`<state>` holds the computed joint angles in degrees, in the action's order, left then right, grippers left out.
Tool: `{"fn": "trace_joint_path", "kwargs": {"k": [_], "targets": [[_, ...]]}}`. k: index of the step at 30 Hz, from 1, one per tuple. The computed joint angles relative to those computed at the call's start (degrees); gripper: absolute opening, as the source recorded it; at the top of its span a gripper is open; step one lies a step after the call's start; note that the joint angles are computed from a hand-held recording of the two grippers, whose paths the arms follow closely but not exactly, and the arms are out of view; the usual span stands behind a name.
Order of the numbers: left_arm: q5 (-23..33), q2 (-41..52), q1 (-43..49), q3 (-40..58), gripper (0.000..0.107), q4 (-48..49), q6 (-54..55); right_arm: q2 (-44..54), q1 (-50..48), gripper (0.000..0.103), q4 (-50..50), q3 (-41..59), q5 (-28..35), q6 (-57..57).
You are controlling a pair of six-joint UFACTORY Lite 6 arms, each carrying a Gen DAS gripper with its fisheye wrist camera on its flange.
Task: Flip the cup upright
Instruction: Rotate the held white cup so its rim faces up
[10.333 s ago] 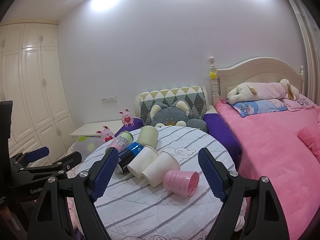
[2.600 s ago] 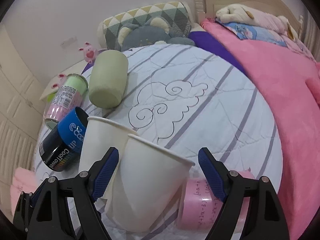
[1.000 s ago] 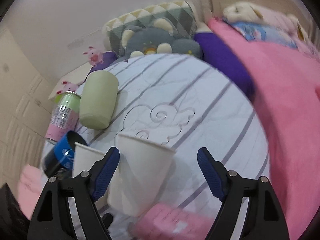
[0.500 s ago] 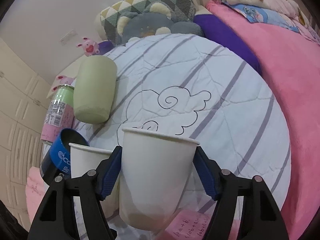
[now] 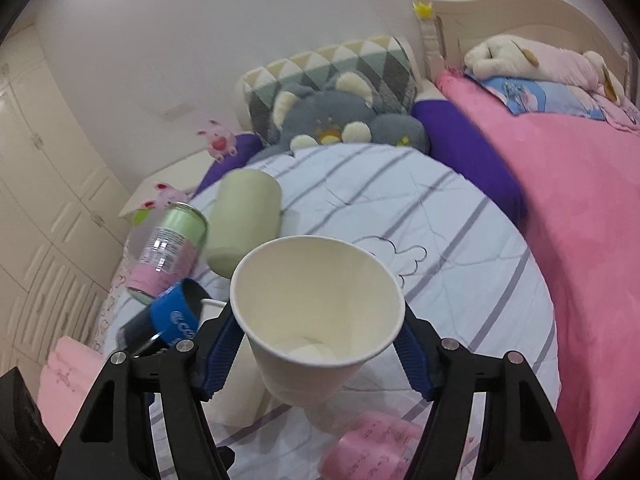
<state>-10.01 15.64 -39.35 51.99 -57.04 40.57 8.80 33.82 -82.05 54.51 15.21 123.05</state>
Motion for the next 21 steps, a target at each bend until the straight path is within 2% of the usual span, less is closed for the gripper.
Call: {"fn": "trace_joint_path", "kwargs": {"k": [3, 7, 12, 14, 17, 21], "targets": [[-1.01, -4.04, -0.11, -3.9, 0.097, 0.29, -0.69, -1.65, 2.59, 0.07, 0.69, -0.5, 2.33, -0.88], [-2.0, -10.65, 0.48, -10.21, 0.097, 0.45, -0.97, -3.46, 9.6, 0.07, 5.14, 0.21, 8.57, -6.6], [-2.94, -20.11, 2.52, -20.58, 0.099, 0.3, -1.31, -1.54, 18.48, 0.07, 6.74, 1.99, 14.75, -9.14], [-3.03, -22.76, 3.72, -23.76, 0.099, 0.47, -1.62, 0.57, 21.41, 0.07, 6.28, 3.23, 16.37, -9.14], [-4.37, -25.67, 4.48, -27.76, 0.099, -4.51, 2.71, 4.47, 25.03, 0.07, 4.57, 5.09, 18.09, -7.46], [-4.93, -27.16, 6.97, -31.36, 0.099, -1.24, -0.72, 8.94, 28.42, 0.07, -1.94, 5.77, 19.72, -0.76]]}}
